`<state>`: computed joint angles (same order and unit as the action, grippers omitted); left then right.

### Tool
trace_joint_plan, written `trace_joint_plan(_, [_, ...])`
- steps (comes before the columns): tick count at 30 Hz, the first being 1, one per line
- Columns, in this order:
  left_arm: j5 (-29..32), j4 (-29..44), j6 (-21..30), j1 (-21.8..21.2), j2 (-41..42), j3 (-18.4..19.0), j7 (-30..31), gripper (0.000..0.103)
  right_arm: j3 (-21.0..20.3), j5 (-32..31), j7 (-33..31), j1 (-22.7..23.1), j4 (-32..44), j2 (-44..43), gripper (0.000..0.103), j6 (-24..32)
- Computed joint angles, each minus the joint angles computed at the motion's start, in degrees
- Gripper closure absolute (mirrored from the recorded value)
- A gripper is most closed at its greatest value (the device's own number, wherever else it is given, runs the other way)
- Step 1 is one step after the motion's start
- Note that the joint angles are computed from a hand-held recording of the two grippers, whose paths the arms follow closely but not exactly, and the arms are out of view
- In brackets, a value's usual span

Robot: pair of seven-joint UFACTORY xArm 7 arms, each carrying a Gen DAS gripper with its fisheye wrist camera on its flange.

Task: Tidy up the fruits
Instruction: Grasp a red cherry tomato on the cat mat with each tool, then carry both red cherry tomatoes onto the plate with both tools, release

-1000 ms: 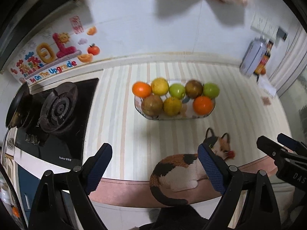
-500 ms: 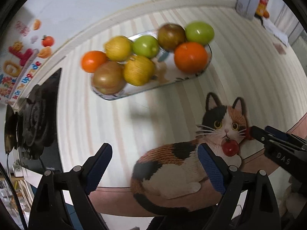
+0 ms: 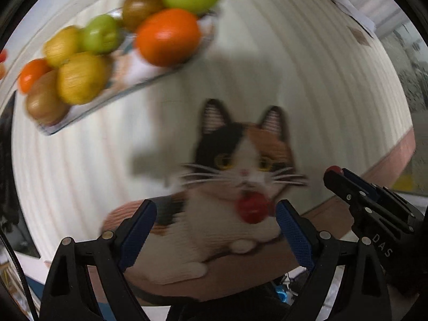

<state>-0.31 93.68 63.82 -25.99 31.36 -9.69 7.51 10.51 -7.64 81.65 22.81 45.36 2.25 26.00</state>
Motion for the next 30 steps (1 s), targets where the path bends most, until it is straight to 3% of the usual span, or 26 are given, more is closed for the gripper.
trace_joint_plan(3, [-0.69,0.08,0.61,-0.53,0.63,-0.96,1.43,0.018,0.1,1.92,-0.92,-0.2,-2.08,-1.4,0.076,-0.5])
trace_joint_plan(5, [-1.12,0.26,1.35,-0.91,1.1,-1.27,1.98,0.034,0.27,2.12,-0.86,-0.29,-2.76,-2.03,0.076,-0.58])
trace_joint_plan(10, [-1.18,0.95,3.75,-1.81,2.03,-1.34,3.01,0.062,0.45,2.5,-1.42,-1.22,-4.31,-4.22,0.076,-0.5])
trace_joint_plan(14, [-1.01,1.07,4.42,-1.92,1.96,-1.19,4.0,0.073,0.58,1.85,-1.58,-1.7,-3.95,-4.51,0.076,-0.22])
trace_joint_plan(20, [-1.88,0.93,4.18,-1.35,1.61,-1.11,4.66,0.074,0.57,1.65,-3.02,-2.07,-3.03,-4.63,0.076,0.14])
trace_joint_plan(30, [-5.72,9.85,10.34,2.41,2.55,-0.62,6.83,0.074,0.34,-0.62,-4.24,-2.8,1.37,-3.1,0.076,-1.74])
